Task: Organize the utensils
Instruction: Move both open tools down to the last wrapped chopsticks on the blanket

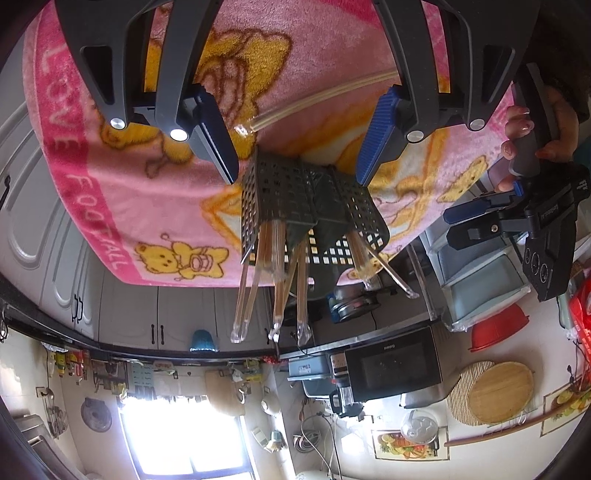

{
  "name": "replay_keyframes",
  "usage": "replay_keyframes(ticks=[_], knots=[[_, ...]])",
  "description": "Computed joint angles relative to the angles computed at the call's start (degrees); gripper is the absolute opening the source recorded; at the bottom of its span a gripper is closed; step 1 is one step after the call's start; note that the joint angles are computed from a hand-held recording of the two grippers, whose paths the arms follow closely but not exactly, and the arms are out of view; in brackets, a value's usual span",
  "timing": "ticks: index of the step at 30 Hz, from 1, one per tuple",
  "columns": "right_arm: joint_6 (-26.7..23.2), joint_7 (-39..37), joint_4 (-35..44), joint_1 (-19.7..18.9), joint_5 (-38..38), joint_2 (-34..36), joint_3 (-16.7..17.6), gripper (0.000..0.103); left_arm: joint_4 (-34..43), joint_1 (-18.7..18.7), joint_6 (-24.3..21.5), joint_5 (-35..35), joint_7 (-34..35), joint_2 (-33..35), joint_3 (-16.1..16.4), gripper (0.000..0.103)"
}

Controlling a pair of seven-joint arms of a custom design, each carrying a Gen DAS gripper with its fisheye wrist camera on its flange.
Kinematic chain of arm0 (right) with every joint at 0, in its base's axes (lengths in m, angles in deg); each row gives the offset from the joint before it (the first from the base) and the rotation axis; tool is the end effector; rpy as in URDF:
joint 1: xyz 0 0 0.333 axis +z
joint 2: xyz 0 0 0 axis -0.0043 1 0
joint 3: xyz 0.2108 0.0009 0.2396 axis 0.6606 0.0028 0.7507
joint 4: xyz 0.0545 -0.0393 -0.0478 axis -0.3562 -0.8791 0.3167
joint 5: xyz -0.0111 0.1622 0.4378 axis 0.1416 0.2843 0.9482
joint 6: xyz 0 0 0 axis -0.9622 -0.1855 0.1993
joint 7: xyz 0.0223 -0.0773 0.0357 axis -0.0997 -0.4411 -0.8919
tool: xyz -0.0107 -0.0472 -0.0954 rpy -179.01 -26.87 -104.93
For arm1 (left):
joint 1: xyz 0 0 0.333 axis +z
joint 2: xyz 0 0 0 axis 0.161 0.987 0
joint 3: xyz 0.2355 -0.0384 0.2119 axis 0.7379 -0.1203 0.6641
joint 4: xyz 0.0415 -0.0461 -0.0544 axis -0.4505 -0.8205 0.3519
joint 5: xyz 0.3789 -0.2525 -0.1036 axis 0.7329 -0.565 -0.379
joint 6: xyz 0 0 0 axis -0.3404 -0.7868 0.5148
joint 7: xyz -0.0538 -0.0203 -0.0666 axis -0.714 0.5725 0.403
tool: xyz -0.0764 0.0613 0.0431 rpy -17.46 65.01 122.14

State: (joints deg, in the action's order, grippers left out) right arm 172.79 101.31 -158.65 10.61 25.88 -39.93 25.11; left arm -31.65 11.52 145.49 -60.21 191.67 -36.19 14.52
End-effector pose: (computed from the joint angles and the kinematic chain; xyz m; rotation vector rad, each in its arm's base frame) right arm 0.6375 0.1281 0.4728 -1.5351 1.5869 -0.7140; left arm 0.7203 -0.1256 0.4765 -1.5213 2.1533 -1.6157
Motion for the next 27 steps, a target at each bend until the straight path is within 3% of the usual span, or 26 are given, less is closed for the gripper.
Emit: replay_keyframes(ticks=[4,13,24,27], knots=[[-0.63,-8.31,-0.21,-0.51,8.85,0.76,1.75,0.064,-0.54,0.13,-0.23,1.51,-2.07,0.32,0.30,0.092],[-3.01,-19.49,0.73,1.09,21.26,2.81,1.70,0.064,-2.54,0.67,-1.26,8.91,-8.72,1.51,0.48,0.092],[-8.41,-23.04,4.16,2.10,26.05,7.02,0.07,0.064,-3.46,1.85,-4.72,15.55,-15.11,2.88,0.37,0.092],[-10.19,-25.68,5.77,0.87,29.86,8.90,1.09,0.063,-3.49,1.99,-5.19,17.10,-17.23,3.30,0.30,0.092]])
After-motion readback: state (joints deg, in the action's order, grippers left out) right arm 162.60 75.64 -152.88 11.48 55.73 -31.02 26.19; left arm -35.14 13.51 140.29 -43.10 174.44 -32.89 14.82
